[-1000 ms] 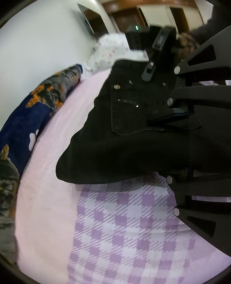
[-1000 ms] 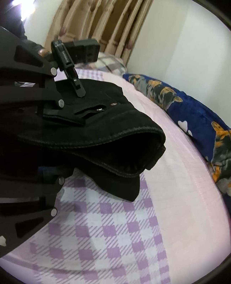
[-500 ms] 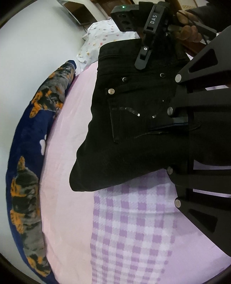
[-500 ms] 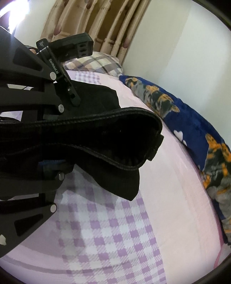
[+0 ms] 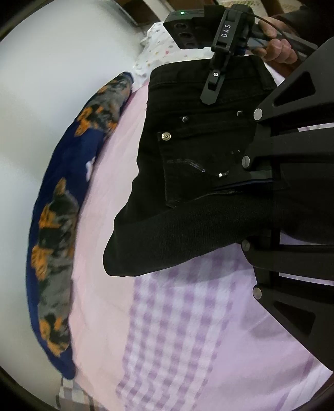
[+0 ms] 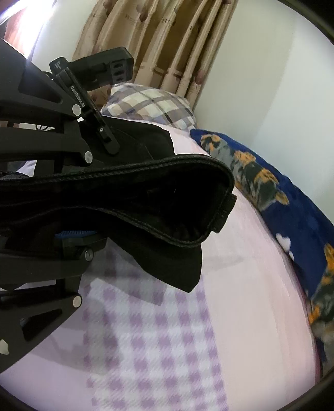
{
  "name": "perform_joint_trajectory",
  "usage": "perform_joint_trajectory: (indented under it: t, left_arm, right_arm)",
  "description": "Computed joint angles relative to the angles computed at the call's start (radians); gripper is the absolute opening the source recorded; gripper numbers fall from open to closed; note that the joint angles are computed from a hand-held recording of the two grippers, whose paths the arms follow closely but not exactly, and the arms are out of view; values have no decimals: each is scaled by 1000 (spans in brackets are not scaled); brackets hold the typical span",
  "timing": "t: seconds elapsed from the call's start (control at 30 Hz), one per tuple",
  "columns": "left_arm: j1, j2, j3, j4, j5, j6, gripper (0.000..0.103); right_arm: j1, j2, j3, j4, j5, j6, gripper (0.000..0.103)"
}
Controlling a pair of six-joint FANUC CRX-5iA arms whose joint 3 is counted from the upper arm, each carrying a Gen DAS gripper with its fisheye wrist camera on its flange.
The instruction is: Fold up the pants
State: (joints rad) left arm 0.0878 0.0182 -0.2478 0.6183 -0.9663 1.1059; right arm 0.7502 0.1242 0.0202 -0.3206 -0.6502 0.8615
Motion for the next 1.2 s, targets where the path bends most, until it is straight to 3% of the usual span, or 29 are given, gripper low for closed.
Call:
perform_joint_trajectory:
  t: [0.2, 0.5, 0.77, 0.87, 1.0, 1.07, 1.2]
  left_arm:
    - [28, 58, 92, -25, 16, 2, 21]
    - [17, 200, 268, -57, 31, 36, 21]
    - [3, 300, 363, -71, 58, 58, 21]
    - [-4, 341, 391, -117, 57, 90, 23]
    - [-10, 348, 367, -171, 106, 110, 41]
    - [-11, 338, 344, -187, 137, 114, 50]
    - [-7, 322, 298, -184, 167, 124, 59]
  right_arm:
    - [-22, 105, 133, -55, -12, 55, 27]
    - [-69, 271, 360, -43, -90, 88, 27]
    - [-80, 364, 464, 29, -113, 71, 27]
    - [-58, 401, 463, 148, -110, -8, 32]
    - [-9, 428, 418, 372, -116, -144, 48]
    - [-2, 414, 378, 408, -92, -170, 59]
    - [1, 401, 347, 424, -94, -168, 61]
